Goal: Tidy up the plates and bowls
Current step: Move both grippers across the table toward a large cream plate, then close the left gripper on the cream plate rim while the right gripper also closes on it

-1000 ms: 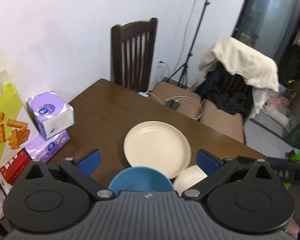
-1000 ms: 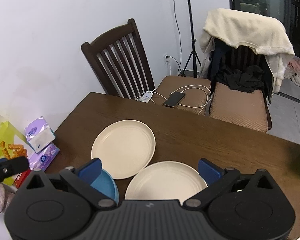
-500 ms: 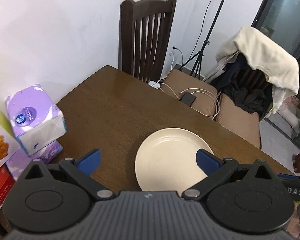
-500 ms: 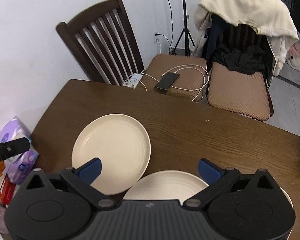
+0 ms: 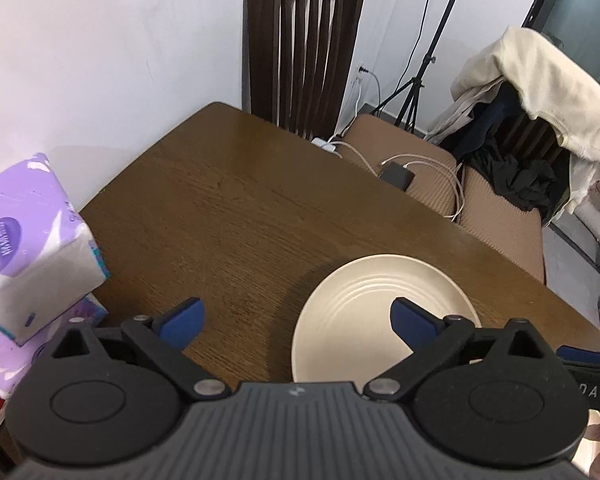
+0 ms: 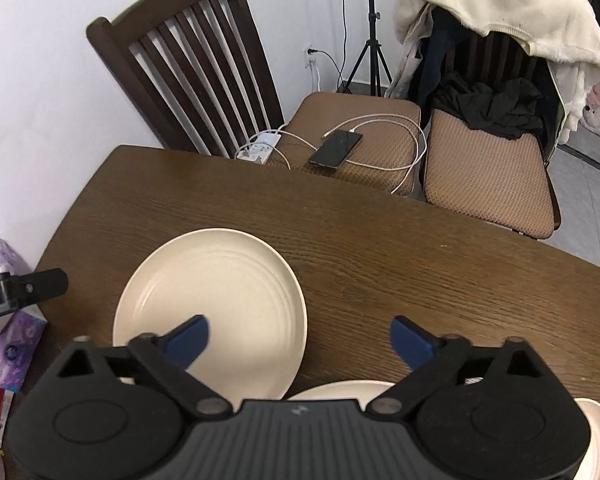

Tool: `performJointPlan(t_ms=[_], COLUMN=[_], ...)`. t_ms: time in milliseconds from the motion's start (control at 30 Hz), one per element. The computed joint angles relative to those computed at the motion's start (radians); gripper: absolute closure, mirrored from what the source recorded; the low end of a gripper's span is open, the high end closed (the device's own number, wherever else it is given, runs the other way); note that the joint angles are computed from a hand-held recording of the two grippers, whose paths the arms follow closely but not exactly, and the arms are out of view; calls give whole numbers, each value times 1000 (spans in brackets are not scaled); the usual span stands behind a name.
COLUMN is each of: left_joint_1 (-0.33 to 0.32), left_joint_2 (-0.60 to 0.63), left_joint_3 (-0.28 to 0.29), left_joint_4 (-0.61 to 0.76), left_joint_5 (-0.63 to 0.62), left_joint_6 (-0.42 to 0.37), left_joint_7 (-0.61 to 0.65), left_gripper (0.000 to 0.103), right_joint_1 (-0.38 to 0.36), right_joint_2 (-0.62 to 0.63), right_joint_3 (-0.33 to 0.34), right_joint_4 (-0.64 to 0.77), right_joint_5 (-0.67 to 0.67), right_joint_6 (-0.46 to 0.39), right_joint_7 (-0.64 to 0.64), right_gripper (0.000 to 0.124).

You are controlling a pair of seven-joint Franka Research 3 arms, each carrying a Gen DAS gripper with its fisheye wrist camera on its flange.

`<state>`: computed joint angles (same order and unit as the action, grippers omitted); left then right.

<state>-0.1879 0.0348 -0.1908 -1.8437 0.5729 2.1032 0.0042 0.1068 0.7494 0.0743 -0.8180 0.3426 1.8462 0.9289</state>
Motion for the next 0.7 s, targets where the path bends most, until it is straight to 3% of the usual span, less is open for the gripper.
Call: performJointPlan(t_ms=[233, 400, 600, 700], left_joint_1=[19, 30, 39, 44], left_joint_2=[9, 22, 45, 46], left_joint_3=[14, 21, 28, 29], left_joint_4=[-47, -69, -80, -98], left_joint_5=[-21, -39, -78, -106], left_joint_6=[64, 104, 153, 187], left_joint_7=[9, 21, 49, 73], left_gripper=[2, 7, 19, 27], right_joint_1=[16, 30, 37, 36], right_joint_2=[40, 71, 72, 82], right_joint_3=[-1, -9, -6, -4], right_joint_4=[19, 34, 4, 11], right_joint_5=[-12, -36, -45, -46], right_joint_6=[26, 30, 48, 38], right_joint_7=[14, 32, 21, 16], right_gripper=[36, 53, 59, 69])
